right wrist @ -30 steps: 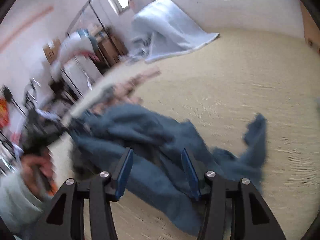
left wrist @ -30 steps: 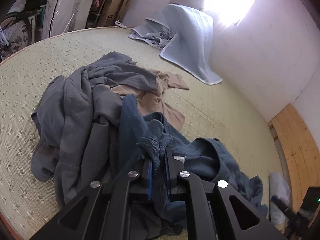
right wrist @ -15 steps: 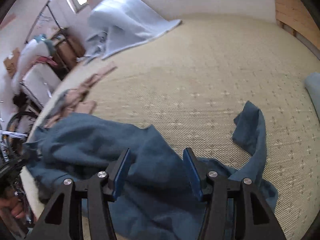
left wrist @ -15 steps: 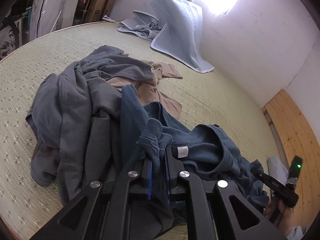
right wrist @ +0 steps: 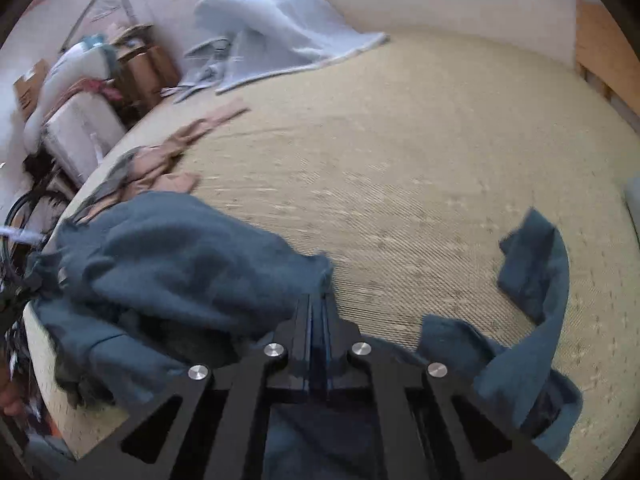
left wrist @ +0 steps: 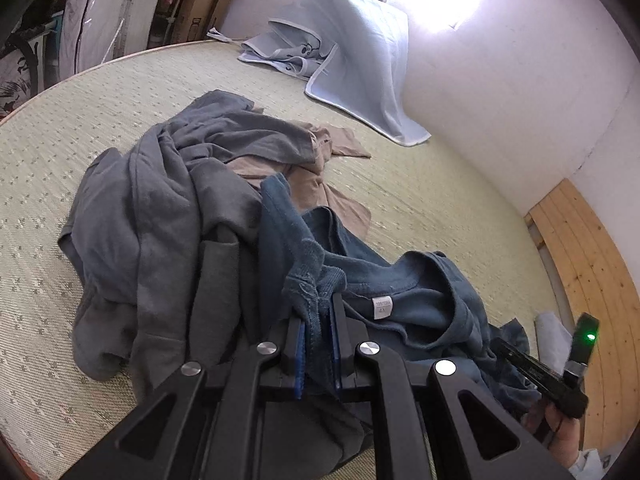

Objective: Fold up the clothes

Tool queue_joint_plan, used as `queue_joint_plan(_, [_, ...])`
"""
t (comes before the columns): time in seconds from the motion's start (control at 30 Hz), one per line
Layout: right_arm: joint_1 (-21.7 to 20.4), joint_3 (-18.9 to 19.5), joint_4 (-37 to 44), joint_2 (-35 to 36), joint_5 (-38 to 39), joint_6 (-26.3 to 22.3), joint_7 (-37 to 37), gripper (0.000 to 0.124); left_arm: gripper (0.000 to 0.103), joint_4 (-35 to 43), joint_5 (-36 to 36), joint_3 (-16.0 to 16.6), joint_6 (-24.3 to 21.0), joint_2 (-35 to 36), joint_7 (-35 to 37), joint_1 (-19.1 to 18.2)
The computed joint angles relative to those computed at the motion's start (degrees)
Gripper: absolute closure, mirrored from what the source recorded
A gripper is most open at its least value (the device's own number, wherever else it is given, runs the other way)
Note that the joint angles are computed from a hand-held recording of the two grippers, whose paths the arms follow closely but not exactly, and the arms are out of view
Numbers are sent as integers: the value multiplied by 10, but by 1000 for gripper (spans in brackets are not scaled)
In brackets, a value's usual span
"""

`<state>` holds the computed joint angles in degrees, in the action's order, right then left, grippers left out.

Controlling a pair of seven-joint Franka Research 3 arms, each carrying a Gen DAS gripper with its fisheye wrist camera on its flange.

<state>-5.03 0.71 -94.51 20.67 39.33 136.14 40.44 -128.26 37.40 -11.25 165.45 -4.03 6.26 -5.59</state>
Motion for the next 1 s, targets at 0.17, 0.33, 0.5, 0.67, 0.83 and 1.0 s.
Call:
queue_joint_plan(0.17, [-25, 16, -17, -34, 73, -68, -105, 121, 94, 3, 18, -1, -15, -5, -21, 4])
queue_joint_plan(0.33, [-26, 2, -25, -57, 91, -156, -175, 121, 94, 23, 89, -12, -49, -10, -58, 6])
queue_joint_plan(0.5, [-29, -13, -28, -72, 77, -269, -242, 121, 93, 32, 52, -6, -72, -4, -41, -4])
queue_joint_plan(0.67, [-28, -26, -24, -78, 33, -404, -295, 121, 82, 27, 18, 0, -70, -1, -55, -5])
queue_joint_plan(0.83, [-11, -33, -31, -81, -57, -488, -336, 119, 82, 33, -3, 0, -76, 9, -48, -9])
queue_joint_plan(1.0, [-4, -41, -42, -87, -62, -471, -337, 118, 82, 42, -4, 1, -80, 18, -45, -14])
